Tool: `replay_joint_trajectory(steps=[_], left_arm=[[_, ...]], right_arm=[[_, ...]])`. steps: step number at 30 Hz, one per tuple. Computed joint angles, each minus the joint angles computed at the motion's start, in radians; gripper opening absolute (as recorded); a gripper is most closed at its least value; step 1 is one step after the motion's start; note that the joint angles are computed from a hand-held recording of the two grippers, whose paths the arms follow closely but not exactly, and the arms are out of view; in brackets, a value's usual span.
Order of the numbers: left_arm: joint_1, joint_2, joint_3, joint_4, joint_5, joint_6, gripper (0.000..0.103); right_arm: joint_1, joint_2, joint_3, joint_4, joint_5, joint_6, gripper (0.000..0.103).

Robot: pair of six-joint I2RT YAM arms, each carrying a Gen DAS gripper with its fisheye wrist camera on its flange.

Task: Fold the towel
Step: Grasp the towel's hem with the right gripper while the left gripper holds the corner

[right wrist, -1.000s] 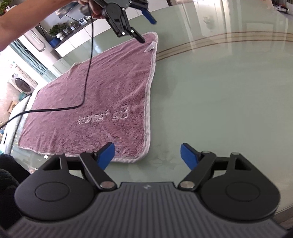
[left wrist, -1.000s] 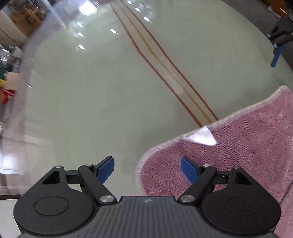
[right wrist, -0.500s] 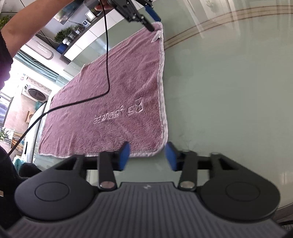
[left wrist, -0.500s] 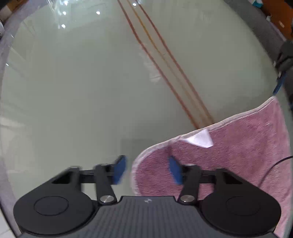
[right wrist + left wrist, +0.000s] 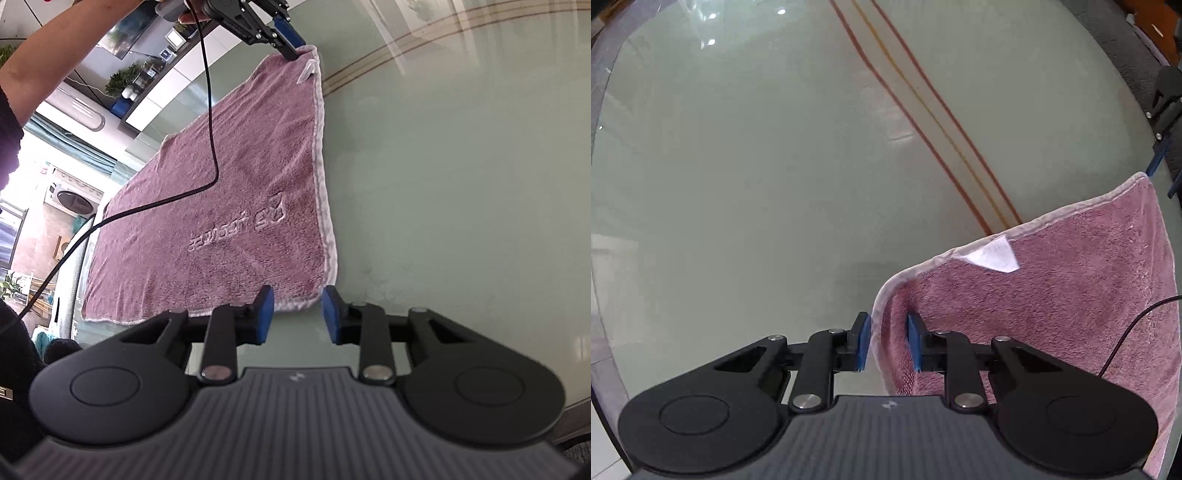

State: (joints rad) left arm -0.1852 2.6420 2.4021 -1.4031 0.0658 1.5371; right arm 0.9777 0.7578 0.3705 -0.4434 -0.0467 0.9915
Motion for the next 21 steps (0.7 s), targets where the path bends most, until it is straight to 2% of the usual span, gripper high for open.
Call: replay_joint_trajectory(steps=[8,15,18,20,21], left_arm=[[0.018,0.020,0.026,-0.013,-0.013,-0.051,0.031],[0.011,-0.087,-0.190,0.132,-0.001,-0.052,0.030],[0.011,-0.140,-0.292,0.183,-0.010,-0.040,0.022],[0.011,-0.165,-0.340,0.197,-0.013,-0.031,0.008],[0.011,-0.181,-0.371,0.207,-0.016,-0.029,0.007]], right_arm=[[0.013,0.008,-0.013,0.034,0.008,0.014,0.029],[0.026,0.016,-0.010,0.038,0.022,0.013,0.028],[0.027,0.028,-0.003,0.038,0.026,0.008,0.026],[0.029,0.031,0.000,0.036,0.031,0.009,0.025],[0.031,0.033,0.001,0.036,0.033,0.010,0.025]])
